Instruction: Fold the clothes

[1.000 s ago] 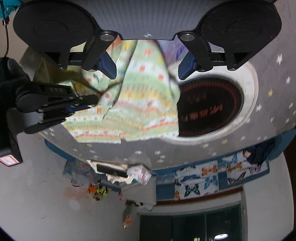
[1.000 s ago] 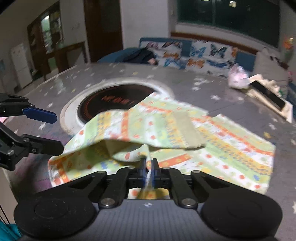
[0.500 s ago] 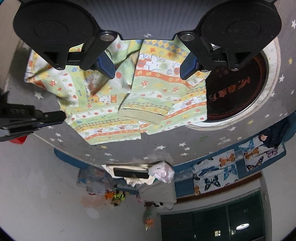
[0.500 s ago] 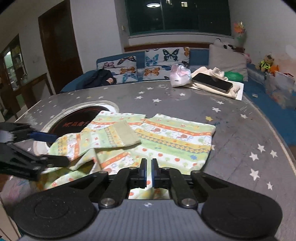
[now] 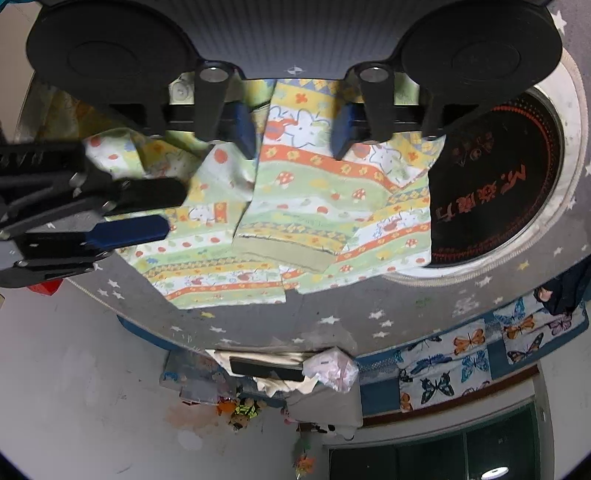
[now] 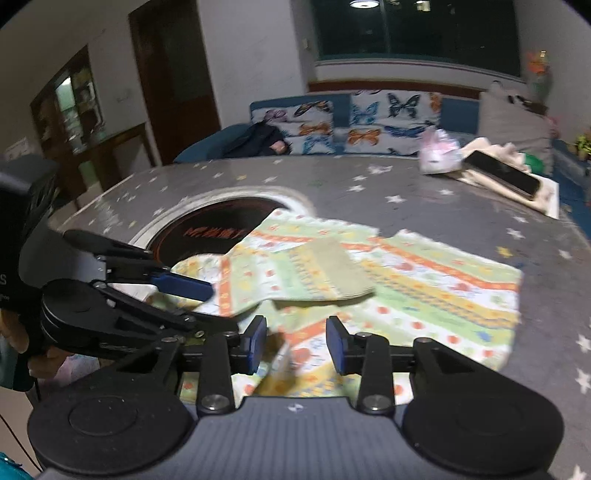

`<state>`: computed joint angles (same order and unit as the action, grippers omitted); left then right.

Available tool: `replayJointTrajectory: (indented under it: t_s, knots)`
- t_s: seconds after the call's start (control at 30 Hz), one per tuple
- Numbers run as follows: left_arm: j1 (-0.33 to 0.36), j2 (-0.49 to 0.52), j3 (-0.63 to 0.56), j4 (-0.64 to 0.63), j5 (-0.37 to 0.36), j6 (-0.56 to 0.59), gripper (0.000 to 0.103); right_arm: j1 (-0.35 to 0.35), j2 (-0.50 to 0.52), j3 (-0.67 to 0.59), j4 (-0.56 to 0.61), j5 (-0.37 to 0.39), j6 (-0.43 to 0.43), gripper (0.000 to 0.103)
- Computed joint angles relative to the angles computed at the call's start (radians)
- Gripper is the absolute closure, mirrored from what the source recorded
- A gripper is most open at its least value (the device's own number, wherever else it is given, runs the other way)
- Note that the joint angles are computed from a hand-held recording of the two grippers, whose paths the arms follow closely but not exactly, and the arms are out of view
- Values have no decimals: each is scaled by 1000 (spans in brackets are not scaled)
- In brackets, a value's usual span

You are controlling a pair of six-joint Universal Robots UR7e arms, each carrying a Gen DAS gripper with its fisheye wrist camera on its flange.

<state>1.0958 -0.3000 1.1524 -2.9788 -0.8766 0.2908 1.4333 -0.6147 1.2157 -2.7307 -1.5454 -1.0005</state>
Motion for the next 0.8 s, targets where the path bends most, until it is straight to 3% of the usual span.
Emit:
replayJointTrajectory:
  t_s: [0.1,0.27,0.43,0.57,0.67,0.7,0.73,0.8]
  knots:
    - [8,-6,5,-3,-12,-19,57,5,19,-16,9,-22,3,56]
    - [17,-16,20,-42,16,-65,46,-12,6,-10,-22,-66,65,49]
    - [6,-34,95,-228,108,-56,24,-39,-30,17,-80,-82,132,45]
    - [2,-56,148,-282,190,-75,13,-46,-17,1,-121,-165,172,44]
    - [12,-94,198,-239,166,-140,15,-57,-20,15,-129,-164,175,44]
    - [15,-103,208,-223,152,-157,20,-55,-20,23,-142,-168,159,44]
    - [19,-111,216,-205,130,-171,27,-53,-20,27,-143,-168,150,44]
    - [28,-122,225,-168,79,-193,52,-46,-13,31,-151,-173,124,43]
